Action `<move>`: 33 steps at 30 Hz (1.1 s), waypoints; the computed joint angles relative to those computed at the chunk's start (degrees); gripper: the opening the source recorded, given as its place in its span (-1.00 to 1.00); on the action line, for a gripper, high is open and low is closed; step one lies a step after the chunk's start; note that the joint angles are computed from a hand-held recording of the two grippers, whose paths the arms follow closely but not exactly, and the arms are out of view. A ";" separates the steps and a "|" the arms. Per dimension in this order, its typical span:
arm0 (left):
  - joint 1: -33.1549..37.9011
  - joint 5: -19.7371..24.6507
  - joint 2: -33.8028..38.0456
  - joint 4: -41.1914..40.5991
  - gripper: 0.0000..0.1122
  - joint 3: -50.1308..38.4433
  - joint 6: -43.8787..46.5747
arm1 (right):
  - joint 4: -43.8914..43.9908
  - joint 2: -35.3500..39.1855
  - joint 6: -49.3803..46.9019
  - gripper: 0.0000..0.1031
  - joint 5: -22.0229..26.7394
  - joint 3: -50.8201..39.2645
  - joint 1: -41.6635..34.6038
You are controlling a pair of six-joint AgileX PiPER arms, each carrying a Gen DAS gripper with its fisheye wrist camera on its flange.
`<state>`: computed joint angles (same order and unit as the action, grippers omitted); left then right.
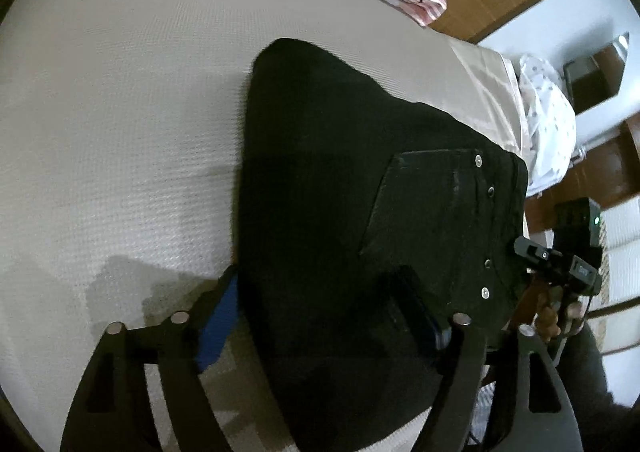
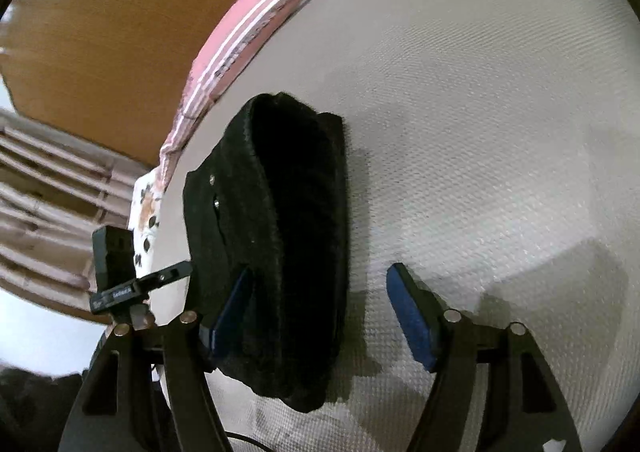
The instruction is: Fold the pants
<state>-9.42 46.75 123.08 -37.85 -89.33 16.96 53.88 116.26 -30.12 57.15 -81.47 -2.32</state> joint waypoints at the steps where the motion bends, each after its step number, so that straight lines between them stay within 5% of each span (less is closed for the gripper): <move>1: -0.34 0.06 0.40 0.51 0.49 -0.72 -0.17 | 0.45 0.66 -1.05 0.32 1.11 -0.66 0.10; 7: -1.65 -1.07 1.92 0.70 0.57 -2.78 2.00 | 5.23 5.77 -5.11 0.32 5.74 -5.41 -0.14; 11: -0.32 -0.23 3.14 -3.81 0.53 -3.91 3.37 | 6.42 7.07 -4.57 0.09 5.16 -6.45 -0.52; 16: 0.49 -0.58 2.56 -5.27 -0.26 -2.99 3.47 | 8.91 4.90 -4.08 -0.23 1.61 -2.12 0.19; 18: 1.46 -0.10 1.90 -9.03 -0.40 -1.64 6.36 | 11.08 3.48 -4.06 -0.34 0.08 0.19 0.46; 33: 4.19 -2.34 -6.64 -16.04 -0.65 7.93 15.77 | 10.05 -6.67 6.72 -0.53 -10.64 5.01 8.83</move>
<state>-5.23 44.41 116.44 -53.88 -81.40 32.73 63.93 109.59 -23.40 46.51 -76.46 6.51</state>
